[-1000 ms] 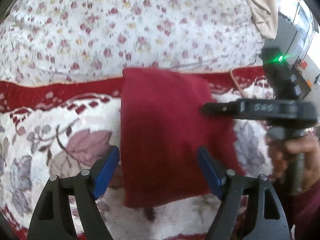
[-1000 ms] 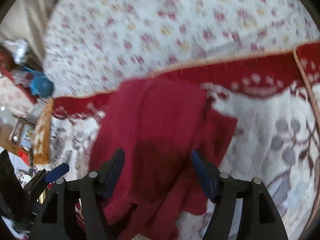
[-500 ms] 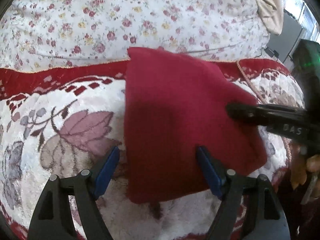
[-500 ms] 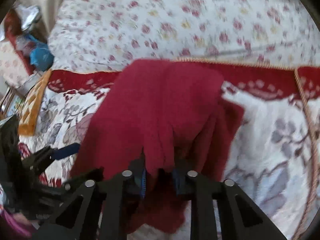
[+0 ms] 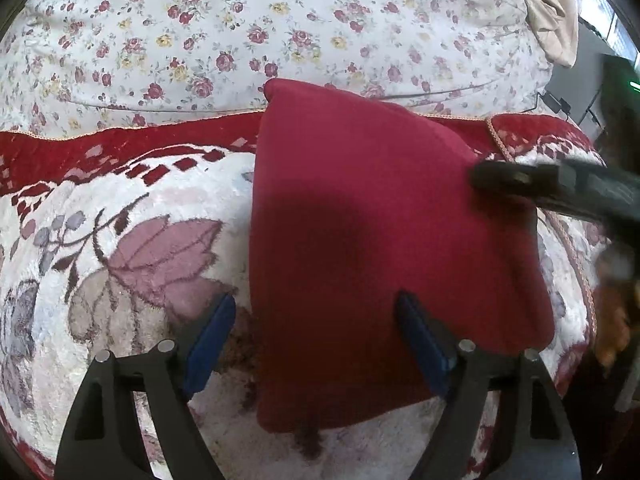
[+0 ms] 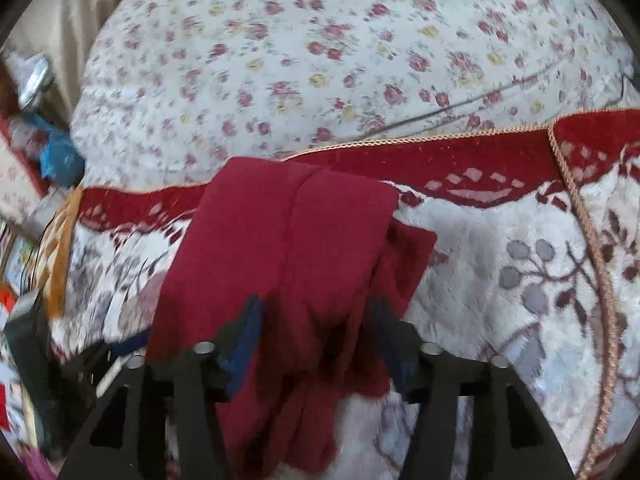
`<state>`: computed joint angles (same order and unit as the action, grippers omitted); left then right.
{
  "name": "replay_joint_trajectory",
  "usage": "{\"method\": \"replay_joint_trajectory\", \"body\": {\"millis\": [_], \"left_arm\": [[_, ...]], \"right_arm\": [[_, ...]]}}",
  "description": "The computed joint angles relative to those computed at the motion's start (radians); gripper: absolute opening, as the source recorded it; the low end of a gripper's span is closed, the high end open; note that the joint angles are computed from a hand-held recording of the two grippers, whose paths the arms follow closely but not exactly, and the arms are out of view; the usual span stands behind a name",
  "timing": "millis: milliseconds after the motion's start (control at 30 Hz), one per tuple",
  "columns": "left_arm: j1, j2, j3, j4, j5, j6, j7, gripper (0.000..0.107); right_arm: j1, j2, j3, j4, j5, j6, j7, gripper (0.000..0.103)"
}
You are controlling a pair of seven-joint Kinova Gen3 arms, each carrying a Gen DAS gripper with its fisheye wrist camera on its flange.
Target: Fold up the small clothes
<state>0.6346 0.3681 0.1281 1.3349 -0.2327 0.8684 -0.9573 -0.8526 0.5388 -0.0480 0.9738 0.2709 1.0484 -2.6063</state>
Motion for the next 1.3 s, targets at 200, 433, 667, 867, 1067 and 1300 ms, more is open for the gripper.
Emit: {"method": "replay_joint_trajectory", "body": {"millis": [200, 433, 667, 867, 1067, 1300], "left_arm": [[-0.009, 0.005, 0.000, -0.002, 0.010, -0.005, -0.003, 0.086], [0.000, 0.018, -0.005, -0.015, 0.010, 0.001, 0.001, 0.088], [0.013, 0.017, -0.011, -0.011, -0.010, 0.003, 0.022, 0.088], [-0.014, 0.007, 0.003, 0.006, 0.030, -0.021, -0.008, 0.088], [-0.136, -0.057, 0.036, 0.083, 0.224, -0.127, -0.123, 0.090], [-0.369, -0.028, 0.166, 0.100, 0.493, -0.170, -0.241, 0.097]], "right_arm": [[0.005, 0.126, 0.006, -0.178, 0.040, 0.082, 0.090, 0.032], [-0.005, 0.124, 0.041, -0.152, 0.056, 0.087, 0.088, 0.023], [-0.069, 0.009, 0.033, -0.050, 0.137, 0.036, 0.015, 0.038], [-0.111, 0.052, 0.035, -0.066, 0.128, 0.132, 0.091, 0.039], [-0.054, -0.067, -0.036, 0.129, 0.154, -0.035, -0.060, 0.059], [0.056, -0.108, -0.051, 0.280, 0.072, -0.256, -0.113, 0.098]]}}
